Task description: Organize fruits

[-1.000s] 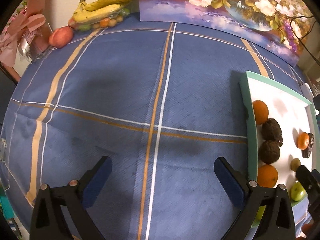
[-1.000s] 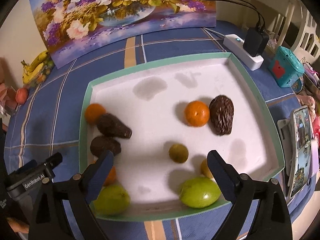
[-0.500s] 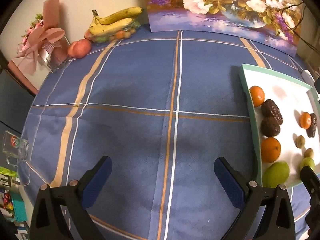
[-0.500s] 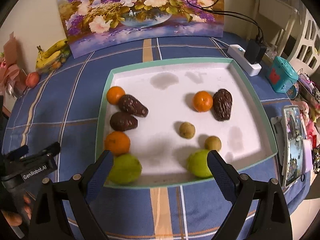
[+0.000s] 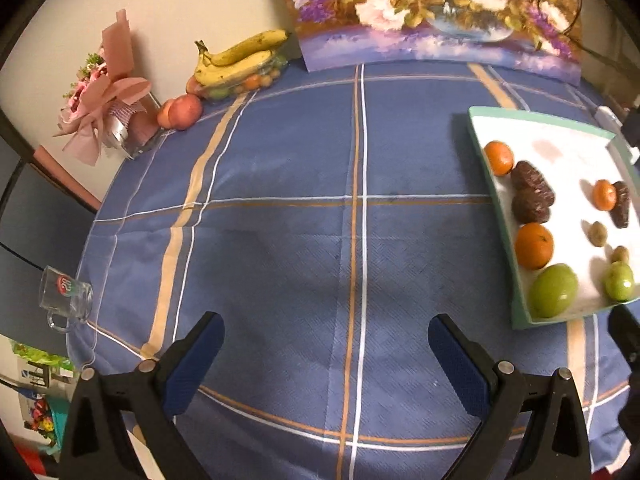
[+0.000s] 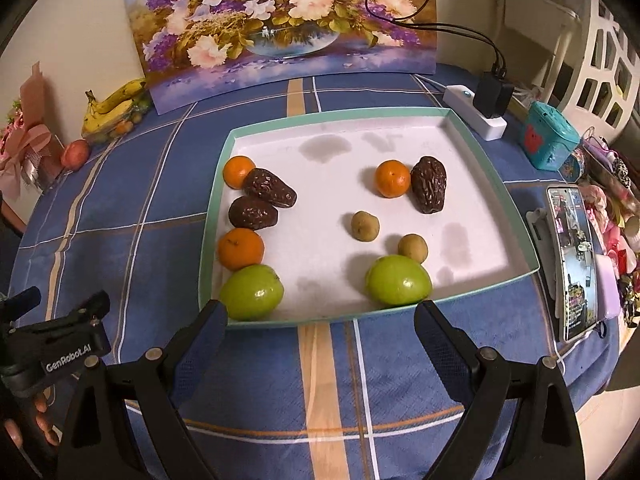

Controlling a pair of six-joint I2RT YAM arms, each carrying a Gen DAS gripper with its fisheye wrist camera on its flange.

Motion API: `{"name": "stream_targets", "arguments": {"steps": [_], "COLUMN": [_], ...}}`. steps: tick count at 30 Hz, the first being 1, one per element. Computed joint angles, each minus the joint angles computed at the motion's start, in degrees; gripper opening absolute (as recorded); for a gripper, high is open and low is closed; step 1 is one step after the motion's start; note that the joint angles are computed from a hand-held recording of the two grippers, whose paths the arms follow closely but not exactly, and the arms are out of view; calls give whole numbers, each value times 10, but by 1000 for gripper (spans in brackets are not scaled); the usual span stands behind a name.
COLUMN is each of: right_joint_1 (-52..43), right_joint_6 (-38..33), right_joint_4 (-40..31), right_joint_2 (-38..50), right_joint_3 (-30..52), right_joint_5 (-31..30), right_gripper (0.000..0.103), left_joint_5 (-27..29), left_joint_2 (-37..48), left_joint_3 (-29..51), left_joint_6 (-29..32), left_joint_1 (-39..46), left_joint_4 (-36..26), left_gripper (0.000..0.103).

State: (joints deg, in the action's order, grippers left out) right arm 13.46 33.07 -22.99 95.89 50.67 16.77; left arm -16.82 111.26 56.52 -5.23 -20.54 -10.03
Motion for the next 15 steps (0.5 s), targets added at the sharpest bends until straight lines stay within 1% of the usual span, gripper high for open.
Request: {"name": "stream_targets", "arguments": {"steps": [3, 10, 15], "right_joint_1": [9, 24, 33], "right_joint_6": [3, 8, 13], "right_joint_4": [2, 0, -4], "right_joint_2": [-17, -52, -68], "right_joint_3": [-9, -20, -23], "right_joint_5": [5, 23, 36], "right_gripper": [95, 95, 95], "left_joint_5": [-3, 5, 11], "left_joint_2": [-37, -114, -136], "left_joint_3": [-30, -86, -98], "left_joint_6": [-1, 0, -8], "left_joint_1": [-3, 1, 5], "left_joint_4": [20, 40, 30], "left_gripper": [103, 103, 103]}}
